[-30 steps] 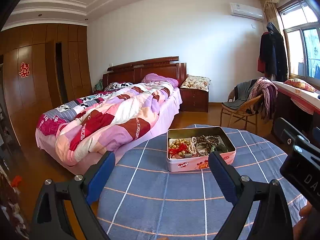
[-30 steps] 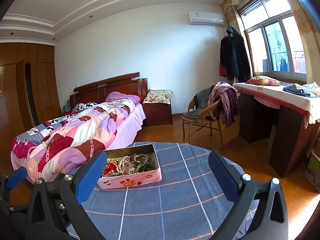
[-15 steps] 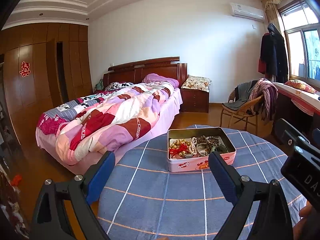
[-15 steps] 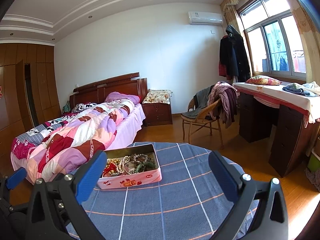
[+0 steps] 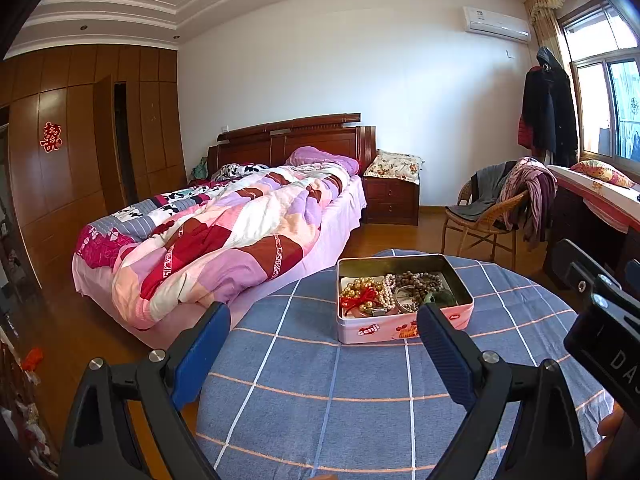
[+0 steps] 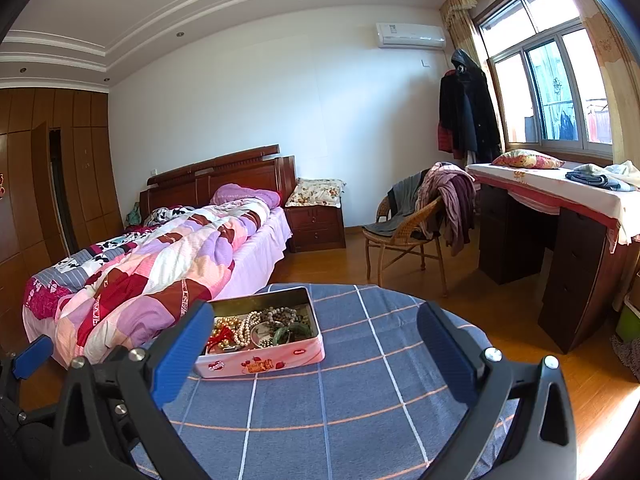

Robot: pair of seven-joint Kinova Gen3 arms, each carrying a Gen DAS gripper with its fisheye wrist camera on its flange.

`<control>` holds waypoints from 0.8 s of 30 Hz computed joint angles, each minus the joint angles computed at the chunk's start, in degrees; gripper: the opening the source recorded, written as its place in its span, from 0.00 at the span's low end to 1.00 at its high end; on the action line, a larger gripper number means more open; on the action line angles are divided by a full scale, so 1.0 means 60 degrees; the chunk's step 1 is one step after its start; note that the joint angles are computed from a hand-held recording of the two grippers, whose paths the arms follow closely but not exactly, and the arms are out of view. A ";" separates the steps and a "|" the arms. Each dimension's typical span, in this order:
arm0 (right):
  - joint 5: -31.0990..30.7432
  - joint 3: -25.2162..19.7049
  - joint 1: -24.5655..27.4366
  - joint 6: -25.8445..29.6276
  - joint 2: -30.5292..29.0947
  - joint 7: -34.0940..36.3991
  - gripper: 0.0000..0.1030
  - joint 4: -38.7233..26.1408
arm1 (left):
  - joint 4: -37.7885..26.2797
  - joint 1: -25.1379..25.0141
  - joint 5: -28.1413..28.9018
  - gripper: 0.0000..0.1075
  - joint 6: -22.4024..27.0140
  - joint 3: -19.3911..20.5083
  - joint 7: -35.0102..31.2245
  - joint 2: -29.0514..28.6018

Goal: Organize jewelry

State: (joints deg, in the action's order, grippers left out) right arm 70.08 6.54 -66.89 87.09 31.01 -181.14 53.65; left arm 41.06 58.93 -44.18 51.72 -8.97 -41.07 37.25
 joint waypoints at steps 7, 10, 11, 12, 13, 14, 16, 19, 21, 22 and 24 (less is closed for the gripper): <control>-0.0010 -0.0001 0.0003 -0.0012 0.0004 -0.0021 1.00 -0.0019 | -0.0043 -0.0006 0.0033 0.88 0.0041 0.0005 -0.0045 0.0015; 0.0015 0.0015 -0.0013 0.0002 0.0009 -0.0005 1.00 -0.0009 | -0.0050 0.0009 0.0022 0.88 0.0052 -0.0012 -0.0034 0.0022; 0.0021 0.0016 -0.0012 -0.0018 -0.0011 -0.0046 1.00 0.0042 | -0.0044 0.0002 0.0023 0.88 0.0042 -0.0010 -0.0043 0.0019; 0.0047 0.0020 -0.0016 -0.0017 -0.0001 -0.0052 1.00 0.0035 | -0.0044 0.0002 0.0023 0.88 0.0042 -0.0010 -0.0043 0.0019; 0.0060 0.0022 -0.0024 -0.0007 0.0018 -0.0064 1.00 0.0024 | -0.0022 -0.0006 0.0028 0.88 0.0015 -0.0005 -0.0039 0.0008; 0.0062 0.0022 -0.0024 -0.0005 0.0027 -0.0072 1.00 0.0022 | 0.0044 0.0002 0.0013 0.88 -0.0036 -0.0021 0.0006 -0.0018; 0.0028 0.0012 -0.0008 0.0010 0.0041 -0.0046 1.00 -0.0012 | 0.0023 0.0011 -0.0025 0.88 -0.0033 -0.0031 0.0004 0.0017; -0.0034 0.0002 0.0007 0.0001 0.0038 -0.0062 1.00 -0.0004 | -0.0323 0.0027 -0.0053 0.88 0.0255 -0.0029 -0.0243 0.0218; -0.0061 -0.0004 0.0011 -0.0022 0.0024 -0.0108 1.00 0.0043 | -0.0521 -0.0021 0.0062 0.88 0.0369 0.0027 -0.0441 0.0306; -0.0075 -0.0009 0.0018 -0.0020 0.0027 -0.0092 1.00 0.0034 | -0.0733 -0.0069 0.0190 0.88 0.0540 0.0079 -0.0555 0.0393; -0.0085 -0.0011 0.0011 -0.0011 0.0034 -0.0071 1.00 0.0025 | -0.0982 -0.0156 0.0465 0.88 0.0720 0.0152 -0.0695 0.0473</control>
State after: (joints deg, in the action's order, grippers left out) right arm 69.57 6.47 -66.82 87.02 31.22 -181.56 53.80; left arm 35.17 58.00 -41.39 56.04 -8.06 -45.24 40.09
